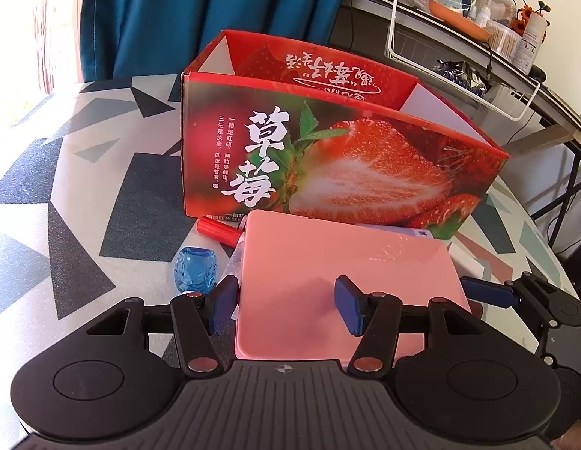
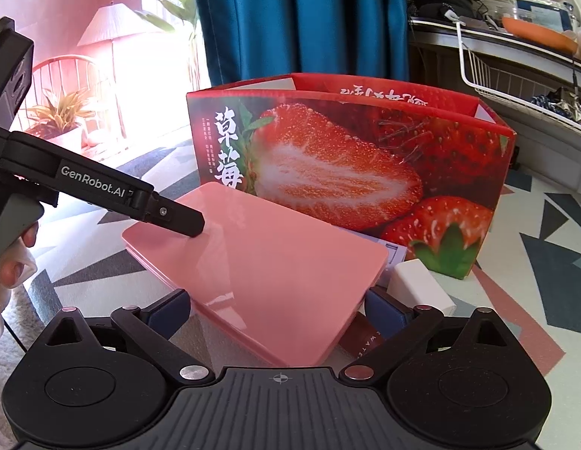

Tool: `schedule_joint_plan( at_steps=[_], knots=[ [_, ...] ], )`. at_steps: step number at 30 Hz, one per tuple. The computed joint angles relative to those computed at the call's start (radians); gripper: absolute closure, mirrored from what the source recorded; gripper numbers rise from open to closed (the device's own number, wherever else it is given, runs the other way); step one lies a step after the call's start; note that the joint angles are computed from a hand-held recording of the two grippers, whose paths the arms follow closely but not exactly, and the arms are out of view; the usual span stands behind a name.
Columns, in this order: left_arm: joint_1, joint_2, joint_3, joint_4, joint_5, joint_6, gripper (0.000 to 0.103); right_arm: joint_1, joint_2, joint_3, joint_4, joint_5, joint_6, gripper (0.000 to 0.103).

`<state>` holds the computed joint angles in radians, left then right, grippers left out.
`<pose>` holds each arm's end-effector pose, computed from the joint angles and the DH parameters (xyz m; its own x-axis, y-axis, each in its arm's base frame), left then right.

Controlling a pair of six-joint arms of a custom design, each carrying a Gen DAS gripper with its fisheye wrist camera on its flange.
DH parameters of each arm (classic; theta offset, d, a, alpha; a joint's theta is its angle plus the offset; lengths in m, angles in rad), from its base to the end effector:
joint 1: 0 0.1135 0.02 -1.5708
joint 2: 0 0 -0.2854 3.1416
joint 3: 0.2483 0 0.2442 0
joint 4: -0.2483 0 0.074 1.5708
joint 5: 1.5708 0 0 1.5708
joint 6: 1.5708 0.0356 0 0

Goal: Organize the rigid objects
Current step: 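Lift the pink board with the left tool over the red box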

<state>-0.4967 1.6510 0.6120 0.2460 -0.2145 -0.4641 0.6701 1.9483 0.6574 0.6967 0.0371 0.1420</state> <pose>0.2594 -0.1320 0.1469 -0.7097 -0.1128 -0.6954 0.0186 0.9838 -0.1785 0.2666 0.2095 0.1065 -0.5188 -0.2306 -0.8232 -0.5284 0.8434 0.0967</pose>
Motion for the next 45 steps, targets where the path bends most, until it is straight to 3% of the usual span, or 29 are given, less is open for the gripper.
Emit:
schedule_joint_plan(
  at_steps=[18, 34, 45],
  knots=[
    [-0.009, -0.022, -0.02, -0.004, 0.004, -0.005, 0.044, 0.007, 0.005, 0.004, -0.002, 0.026, -0.049, 0.005],
    [-0.055, -0.105, -0.039, -0.018, -0.066, -0.005, 0.044, 0.025, -0.044, -0.034, 0.042, 0.08, -0.121, 0.006],
    [-0.036, -0.209, 0.033, -0.083, -0.108, 0.036, 0.042, 0.009, -0.152, 0.091, -0.097, 0.095, -0.242, 0.006]
  ],
)
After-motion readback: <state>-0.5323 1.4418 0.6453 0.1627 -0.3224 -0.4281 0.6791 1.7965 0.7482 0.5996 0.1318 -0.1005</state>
